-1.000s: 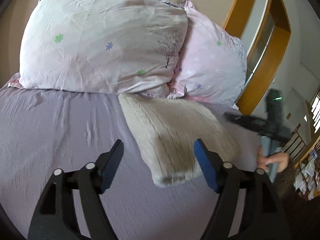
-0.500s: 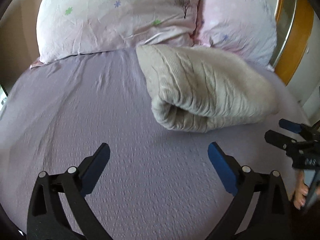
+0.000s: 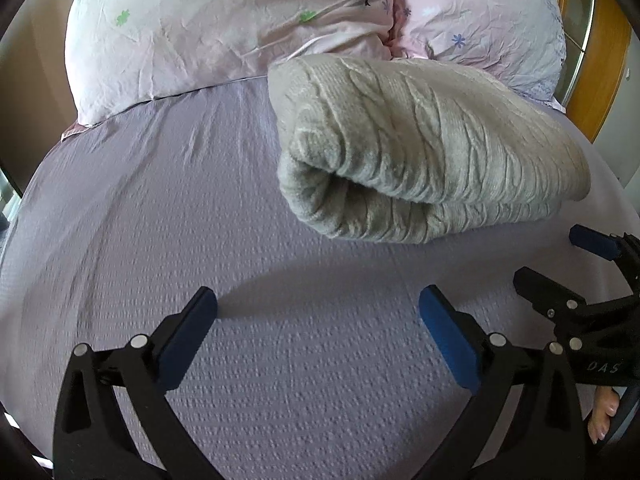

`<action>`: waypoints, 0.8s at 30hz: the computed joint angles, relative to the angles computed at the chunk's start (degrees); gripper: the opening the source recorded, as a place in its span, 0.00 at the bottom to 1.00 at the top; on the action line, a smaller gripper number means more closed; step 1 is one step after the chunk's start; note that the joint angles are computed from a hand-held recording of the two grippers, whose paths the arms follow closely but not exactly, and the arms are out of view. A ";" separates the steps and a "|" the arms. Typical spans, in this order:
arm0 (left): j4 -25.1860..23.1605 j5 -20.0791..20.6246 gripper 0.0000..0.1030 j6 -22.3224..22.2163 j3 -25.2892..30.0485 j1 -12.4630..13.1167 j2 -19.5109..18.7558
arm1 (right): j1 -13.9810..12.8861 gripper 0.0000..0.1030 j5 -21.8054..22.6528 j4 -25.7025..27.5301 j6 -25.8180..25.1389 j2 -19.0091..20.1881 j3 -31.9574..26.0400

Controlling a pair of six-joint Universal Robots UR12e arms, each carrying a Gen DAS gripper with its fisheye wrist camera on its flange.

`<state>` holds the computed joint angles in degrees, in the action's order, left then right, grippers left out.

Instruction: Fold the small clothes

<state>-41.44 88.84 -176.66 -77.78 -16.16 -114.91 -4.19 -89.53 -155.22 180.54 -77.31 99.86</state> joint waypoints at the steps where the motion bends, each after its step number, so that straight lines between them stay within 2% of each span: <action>1: 0.02 -0.04 0.98 0.00 -0.04 0.02 0.03 | 0.00 0.99 -0.04 -0.02 -0.03 0.00 0.00; 24: 0.00 0.04 0.98 -0.12 -0.02 0.00 0.01 | 0.07 0.99 -0.83 -0.27 0.79 -0.20 0.28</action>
<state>-41.44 88.89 -176.78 -77.80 -16.15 -114.90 -4.12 -90.36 -155.49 181.33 -77.51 100.13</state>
